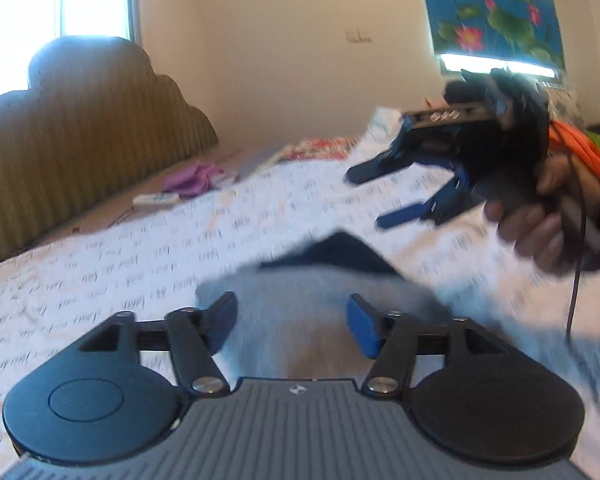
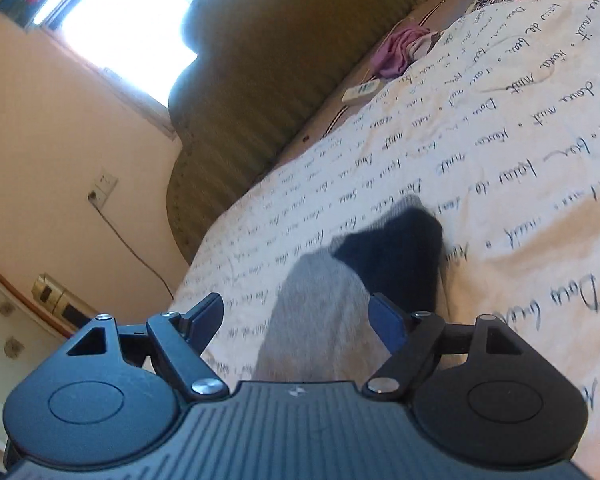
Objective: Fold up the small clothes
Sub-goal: 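Fold the grey sweater edge with the left gripper toward the right gripper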
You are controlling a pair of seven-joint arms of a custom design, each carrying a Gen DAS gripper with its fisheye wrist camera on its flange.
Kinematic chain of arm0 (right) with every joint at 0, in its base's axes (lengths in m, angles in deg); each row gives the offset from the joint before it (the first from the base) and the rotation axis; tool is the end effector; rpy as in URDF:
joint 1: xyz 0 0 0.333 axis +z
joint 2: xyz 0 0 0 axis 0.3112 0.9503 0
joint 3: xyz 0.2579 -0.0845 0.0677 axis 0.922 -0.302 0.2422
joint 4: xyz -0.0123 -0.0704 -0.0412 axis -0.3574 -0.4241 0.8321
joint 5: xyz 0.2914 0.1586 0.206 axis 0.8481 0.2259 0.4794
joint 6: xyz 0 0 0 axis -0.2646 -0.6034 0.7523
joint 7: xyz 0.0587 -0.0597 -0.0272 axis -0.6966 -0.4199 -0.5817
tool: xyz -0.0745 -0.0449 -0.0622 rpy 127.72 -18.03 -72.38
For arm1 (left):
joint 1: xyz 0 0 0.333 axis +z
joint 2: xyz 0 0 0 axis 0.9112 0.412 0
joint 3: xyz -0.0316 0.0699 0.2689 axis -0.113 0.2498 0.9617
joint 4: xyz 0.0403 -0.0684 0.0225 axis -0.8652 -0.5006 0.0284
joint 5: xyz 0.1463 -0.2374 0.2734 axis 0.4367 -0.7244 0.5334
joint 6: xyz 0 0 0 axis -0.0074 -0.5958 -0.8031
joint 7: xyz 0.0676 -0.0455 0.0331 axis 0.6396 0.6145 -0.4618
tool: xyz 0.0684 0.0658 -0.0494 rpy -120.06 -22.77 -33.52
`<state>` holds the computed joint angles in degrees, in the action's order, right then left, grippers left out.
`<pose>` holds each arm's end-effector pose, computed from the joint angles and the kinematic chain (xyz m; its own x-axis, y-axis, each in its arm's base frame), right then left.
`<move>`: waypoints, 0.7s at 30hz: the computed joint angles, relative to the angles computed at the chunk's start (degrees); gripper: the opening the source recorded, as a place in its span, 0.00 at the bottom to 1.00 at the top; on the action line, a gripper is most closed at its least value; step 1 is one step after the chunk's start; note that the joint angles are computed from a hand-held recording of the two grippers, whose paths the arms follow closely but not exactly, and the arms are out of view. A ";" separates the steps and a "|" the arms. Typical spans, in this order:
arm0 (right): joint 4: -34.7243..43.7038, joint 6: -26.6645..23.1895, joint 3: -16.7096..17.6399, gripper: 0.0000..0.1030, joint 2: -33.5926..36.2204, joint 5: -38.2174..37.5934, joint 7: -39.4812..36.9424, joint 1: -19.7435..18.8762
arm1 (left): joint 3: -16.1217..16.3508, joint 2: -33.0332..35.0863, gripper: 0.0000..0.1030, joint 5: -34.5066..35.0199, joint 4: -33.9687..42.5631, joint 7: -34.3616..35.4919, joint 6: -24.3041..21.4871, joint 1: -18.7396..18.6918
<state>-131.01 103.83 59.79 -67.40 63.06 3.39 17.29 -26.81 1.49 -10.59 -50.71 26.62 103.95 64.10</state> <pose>0.6340 0.0473 0.5266 0.3878 -0.5004 -0.7741 -0.8247 0.1867 -0.5339 0.4580 -0.2686 0.5453 -0.2189 -0.9666 -0.1334 -0.3762 0.2097 -0.9025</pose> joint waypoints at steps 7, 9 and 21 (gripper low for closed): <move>25.49 2.30 1.52 0.76 21.05 -22.07 20.89 5.29 | 1.05 21.54 0.60 -8.12 17.16 13.16 -11.19 -5.02; 23.59 4.49 3.85 0.76 21.64 -18.82 15.92 3.41 | 3.72 21.45 0.60 -2.15 15.64 5.41 -8.41 -6.79; 11.16 9.96 9.42 0.77 11.44 -10.91 7.31 -3.22 | 11.94 10.76 0.80 10.46 7.44 -20.45 6.82 -6.90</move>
<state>-119.85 113.79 69.22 -55.96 52.15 10.69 14.07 -14.87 12.25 -0.13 -43.27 6.17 110.77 57.21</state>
